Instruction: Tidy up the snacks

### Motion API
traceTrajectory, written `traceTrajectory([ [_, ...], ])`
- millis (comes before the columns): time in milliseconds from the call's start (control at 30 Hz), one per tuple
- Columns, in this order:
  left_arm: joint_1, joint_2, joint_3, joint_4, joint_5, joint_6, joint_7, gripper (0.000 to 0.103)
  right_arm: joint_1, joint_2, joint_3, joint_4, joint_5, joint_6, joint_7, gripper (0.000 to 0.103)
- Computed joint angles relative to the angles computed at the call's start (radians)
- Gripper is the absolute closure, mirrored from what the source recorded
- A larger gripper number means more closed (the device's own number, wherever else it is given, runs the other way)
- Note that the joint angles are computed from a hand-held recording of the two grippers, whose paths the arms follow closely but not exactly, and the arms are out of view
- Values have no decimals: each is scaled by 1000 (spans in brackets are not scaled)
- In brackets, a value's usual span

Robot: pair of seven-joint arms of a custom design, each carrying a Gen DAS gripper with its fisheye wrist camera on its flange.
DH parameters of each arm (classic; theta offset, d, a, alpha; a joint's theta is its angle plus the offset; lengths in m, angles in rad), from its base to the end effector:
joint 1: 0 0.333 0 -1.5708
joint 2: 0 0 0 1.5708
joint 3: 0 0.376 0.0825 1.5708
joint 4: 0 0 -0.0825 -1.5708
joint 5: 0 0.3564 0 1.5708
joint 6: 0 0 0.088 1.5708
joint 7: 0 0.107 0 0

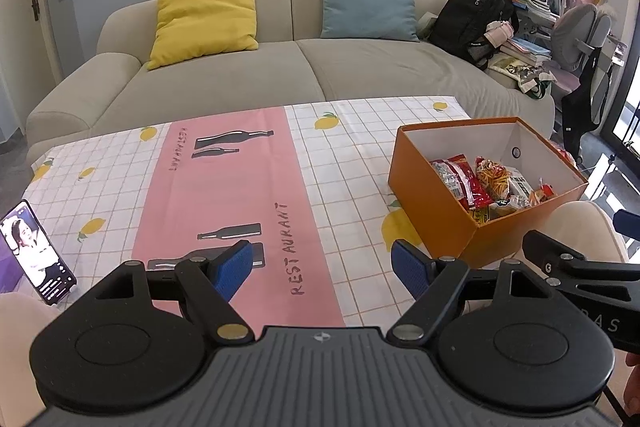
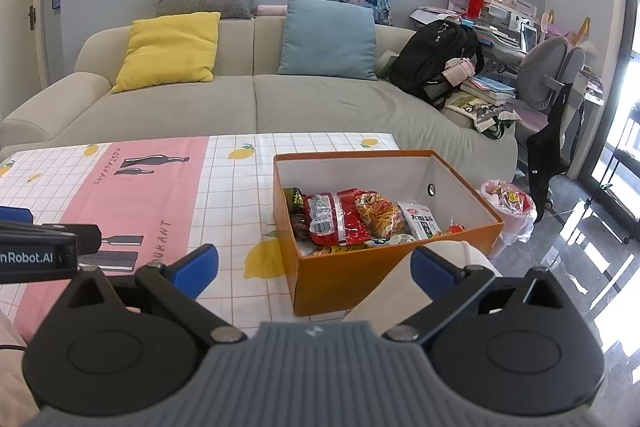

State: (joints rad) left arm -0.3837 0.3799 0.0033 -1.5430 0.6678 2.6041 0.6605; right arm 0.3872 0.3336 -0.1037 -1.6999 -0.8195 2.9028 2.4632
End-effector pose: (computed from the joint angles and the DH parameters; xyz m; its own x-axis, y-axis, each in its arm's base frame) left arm 0.6573 -0.2772 0.5742 0.0662 -0.9978 0.0028 -0.6716 -0.0466 -0.7395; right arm 0.6432 0.2452 0.5566 0.0966 -0.9933 0.0634 -0.5641 -0.1072 -0.8187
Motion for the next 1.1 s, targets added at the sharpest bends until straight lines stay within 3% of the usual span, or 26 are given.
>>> traceTrajectory([
  [1100,-1,-6,-2,-6,-5,6,-14,12,-14,-2,7,-12,60,15,-80,3],
])
